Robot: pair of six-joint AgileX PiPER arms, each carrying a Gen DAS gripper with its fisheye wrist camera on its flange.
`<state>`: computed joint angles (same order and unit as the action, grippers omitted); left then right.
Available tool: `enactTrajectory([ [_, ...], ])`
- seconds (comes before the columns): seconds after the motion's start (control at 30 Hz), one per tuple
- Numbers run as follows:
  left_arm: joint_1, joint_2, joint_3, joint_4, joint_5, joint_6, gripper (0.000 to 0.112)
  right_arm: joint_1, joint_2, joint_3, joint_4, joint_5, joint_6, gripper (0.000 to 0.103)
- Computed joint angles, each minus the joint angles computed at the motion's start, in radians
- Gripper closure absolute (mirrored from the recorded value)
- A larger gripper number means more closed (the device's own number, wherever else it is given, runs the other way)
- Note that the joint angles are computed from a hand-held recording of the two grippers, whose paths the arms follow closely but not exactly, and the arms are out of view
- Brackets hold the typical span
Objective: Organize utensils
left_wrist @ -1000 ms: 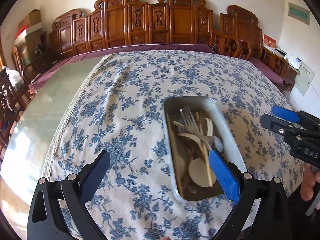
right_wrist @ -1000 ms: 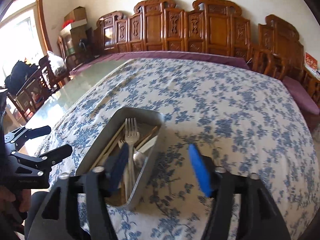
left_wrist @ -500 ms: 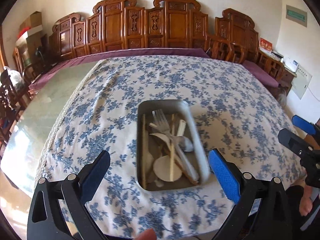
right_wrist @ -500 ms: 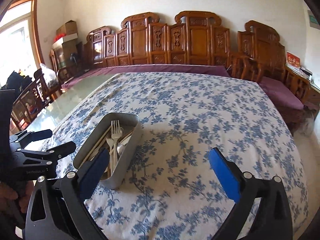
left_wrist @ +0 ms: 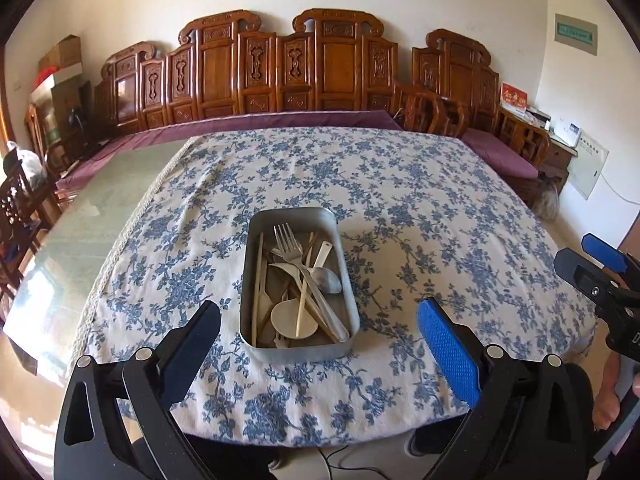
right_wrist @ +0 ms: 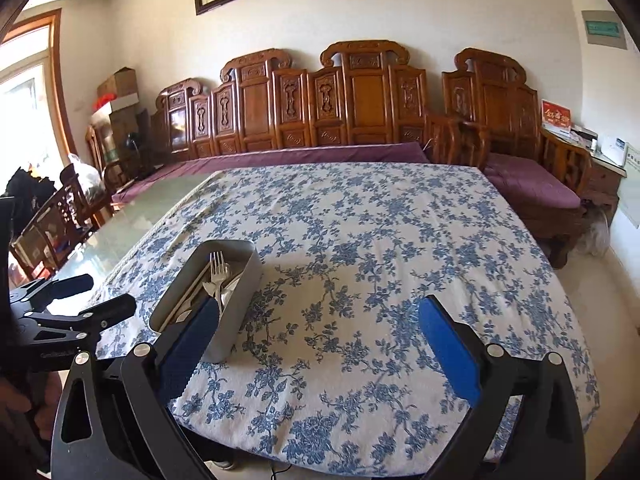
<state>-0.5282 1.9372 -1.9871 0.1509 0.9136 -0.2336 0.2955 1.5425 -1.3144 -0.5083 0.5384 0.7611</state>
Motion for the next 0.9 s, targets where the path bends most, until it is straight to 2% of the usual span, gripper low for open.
enactTrajectory([
  [0.1, -0.026, -0.047, 0.031, 0.051, -0.006, -0.032, 0.017, 0.031, -0.050, 0.012, -0.077, 0.033, 0.070, 0.003],
  [0.33, -0.078, -0.151, 0.078, 0.132, -0.016, -0.078, 0.017, 0.084, -0.124, -0.011, -0.132, 0.095, 0.110, 0.003],
  [0.9, -0.140, -0.267, 0.029, 0.229, 0.036, -0.160, 0.017, 0.293, -0.245, -0.069, -0.413, 0.268, 0.259, 0.003],
])
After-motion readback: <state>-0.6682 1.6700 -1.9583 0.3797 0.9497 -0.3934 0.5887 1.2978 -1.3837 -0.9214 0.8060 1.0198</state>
